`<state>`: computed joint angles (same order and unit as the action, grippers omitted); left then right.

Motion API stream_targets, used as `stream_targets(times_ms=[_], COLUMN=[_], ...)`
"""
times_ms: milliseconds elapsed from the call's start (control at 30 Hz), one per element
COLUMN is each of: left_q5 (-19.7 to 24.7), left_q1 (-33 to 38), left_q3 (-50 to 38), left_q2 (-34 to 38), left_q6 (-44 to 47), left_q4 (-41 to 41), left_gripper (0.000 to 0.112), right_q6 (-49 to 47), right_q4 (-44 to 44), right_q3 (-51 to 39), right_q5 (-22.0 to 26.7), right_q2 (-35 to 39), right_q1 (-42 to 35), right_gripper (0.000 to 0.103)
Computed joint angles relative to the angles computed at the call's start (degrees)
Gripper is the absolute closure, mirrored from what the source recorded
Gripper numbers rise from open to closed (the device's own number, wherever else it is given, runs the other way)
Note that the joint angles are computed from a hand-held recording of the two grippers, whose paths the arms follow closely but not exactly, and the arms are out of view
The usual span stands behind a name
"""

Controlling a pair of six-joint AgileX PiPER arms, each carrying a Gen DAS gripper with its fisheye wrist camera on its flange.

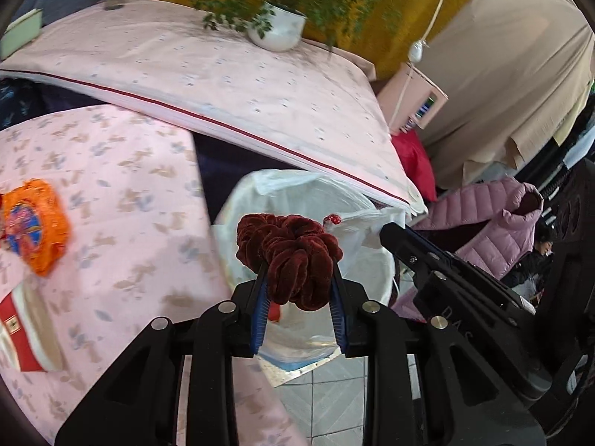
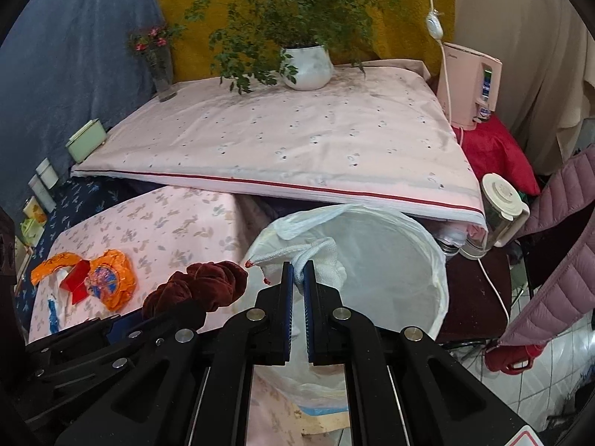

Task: Collect trash
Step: 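Carry the scrunchie and white cloth over the trash bin with both tools, then open both tools to drop the scrunchie and cloth into the bin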

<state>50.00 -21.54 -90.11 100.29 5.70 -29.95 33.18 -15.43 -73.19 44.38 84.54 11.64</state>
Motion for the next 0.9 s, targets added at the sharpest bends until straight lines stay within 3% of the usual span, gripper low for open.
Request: stream_targets(times_ms=[133, 233, 367, 467, 600, 767, 900], left_q5=[1.32, 0.77, -3.17, -4.38, -5.43, -7.27, -7.97], left_q1=[-1.61, -2.3, -2.61, -2.0, -0.58, 2.21, 4.41], left_q3=[-3.52, -4.64, -2.26, -0.79, 1.62, 7.42, 11.63], left_q2=[3.99, 5.54, 3.88, 2.58, 0.42, -3.71, -6.69], left_q6=[-0.46, -3.24, -7.34, -11.4, -16.01, -21.34, -23.43], left_q4=[-2.1, -0.37, 5.68, 11.11, 17.45, 25.08, 30.24], left_gripper=[0.081, 0.062, 0.049, 0.048, 0.045, 0.027, 0.026], right_q6=[-1.45, -1.21, -1.38, -1.02, 1.23, 4.23, 6.2], right_q4=[1.1, 1.47, 1.6, 1.18, -0.56, -2.85, -4.12], right_q3=[1.41, 1.94, 2.38, 1.7, 1.41, 0.06, -1.44], right_q5=[-0.85, -1.48, -1.94, -1.74, -1.92, -1.32, -0.44], right_q2=[-0.27, 0.0, 0.59, 1.56, 2.21, 3.5, 4.84], right_q1=[-3.53, -5.24, -5.42, -4.27, -1.21, 3.76, 8.03], right_gripper=[0.098, 0.092, 0.092, 0.09, 0.075, 0.065, 0.063])
